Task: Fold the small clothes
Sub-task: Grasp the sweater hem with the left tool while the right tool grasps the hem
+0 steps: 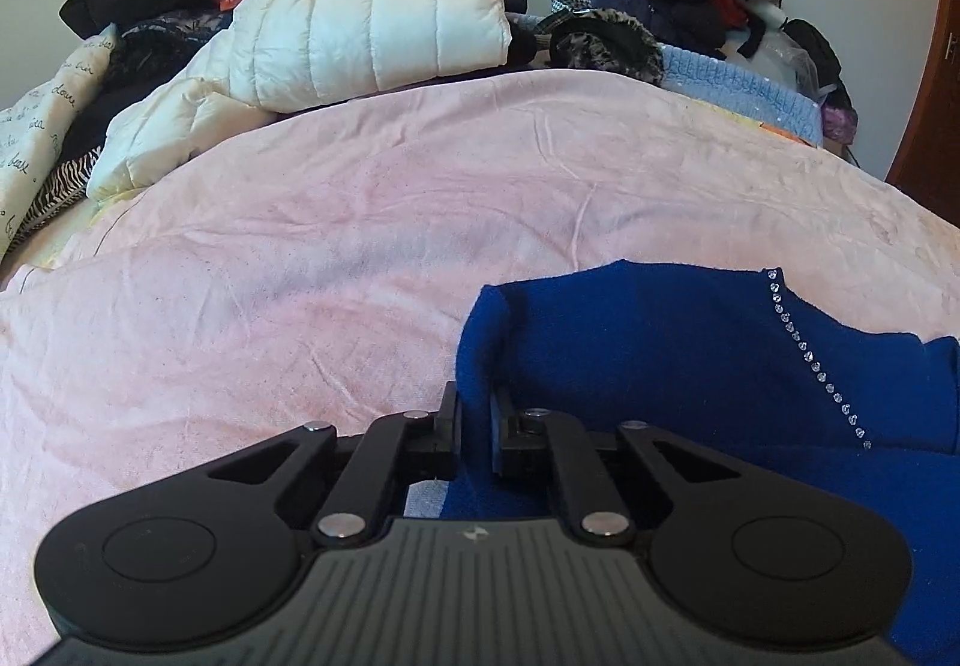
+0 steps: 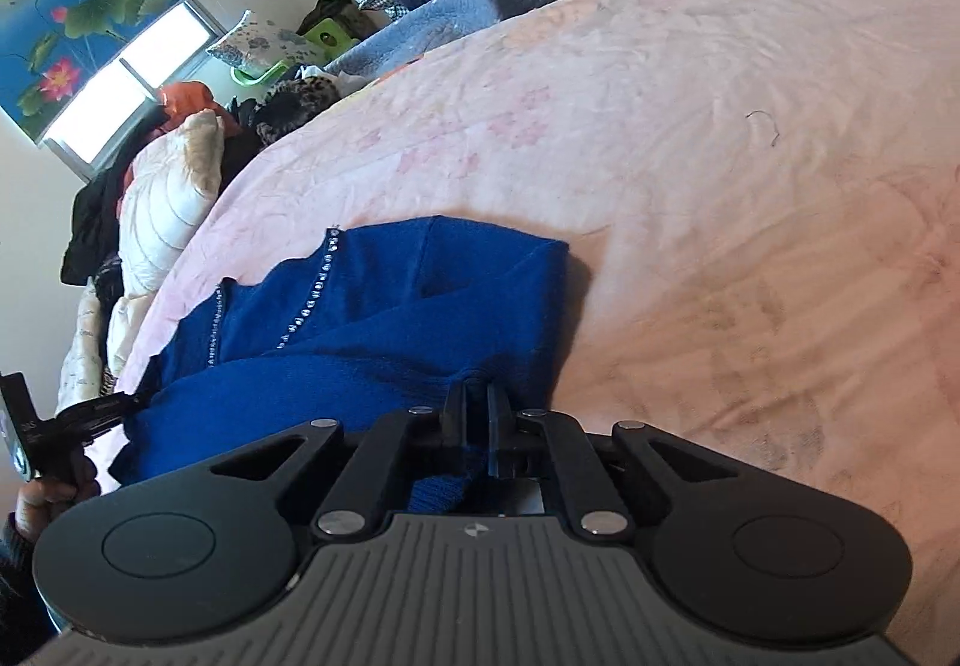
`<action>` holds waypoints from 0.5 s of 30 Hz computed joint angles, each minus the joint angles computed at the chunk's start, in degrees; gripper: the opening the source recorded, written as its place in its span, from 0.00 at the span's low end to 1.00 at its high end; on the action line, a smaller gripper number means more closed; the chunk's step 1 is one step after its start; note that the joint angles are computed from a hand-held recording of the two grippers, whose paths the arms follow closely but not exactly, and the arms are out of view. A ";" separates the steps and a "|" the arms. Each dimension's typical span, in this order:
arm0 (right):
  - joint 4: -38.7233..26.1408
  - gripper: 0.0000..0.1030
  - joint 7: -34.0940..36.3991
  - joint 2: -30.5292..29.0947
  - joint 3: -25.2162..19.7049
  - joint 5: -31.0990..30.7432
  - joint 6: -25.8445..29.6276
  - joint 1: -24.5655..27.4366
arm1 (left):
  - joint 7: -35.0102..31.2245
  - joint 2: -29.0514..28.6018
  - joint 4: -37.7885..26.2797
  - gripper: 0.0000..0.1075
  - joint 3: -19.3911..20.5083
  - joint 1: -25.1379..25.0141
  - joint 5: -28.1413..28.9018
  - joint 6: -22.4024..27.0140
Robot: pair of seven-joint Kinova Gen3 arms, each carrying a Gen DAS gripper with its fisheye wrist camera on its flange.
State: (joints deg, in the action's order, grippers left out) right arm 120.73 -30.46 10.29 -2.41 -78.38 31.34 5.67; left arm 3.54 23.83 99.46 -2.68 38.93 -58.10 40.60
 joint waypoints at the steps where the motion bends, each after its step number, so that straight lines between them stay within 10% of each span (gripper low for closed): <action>1: -0.49 0.22 -1.36 -0.02 0.85 1.44 0.76 -0.76 | -0.25 0.01 -0.30 0.08 0.22 -0.02 0.16 0.63; 7: 2.33 0.32 -3.17 -6.98 10.80 2.70 -9.52 -15.36 | 10.79 -5.45 4.20 0.11 -9.13 12.13 -6.64 1.87; 11: 2.46 0.36 -4.95 -9.94 11.97 8.16 -14.71 -24.49 | 8.48 -4.52 4.60 0.38 -2.19 7.72 -11.12 -1.32; 15: 0.97 0.44 -8.05 -6.24 15.51 17.48 -18.64 -35.11 | 0.01 1.32 0.04 0.37 5.74 1.62 -6.54 1.43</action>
State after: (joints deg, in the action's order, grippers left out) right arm 121.70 -38.51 4.05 13.10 -60.90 12.70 -29.44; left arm 3.55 25.15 99.50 3.07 40.55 -64.64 42.03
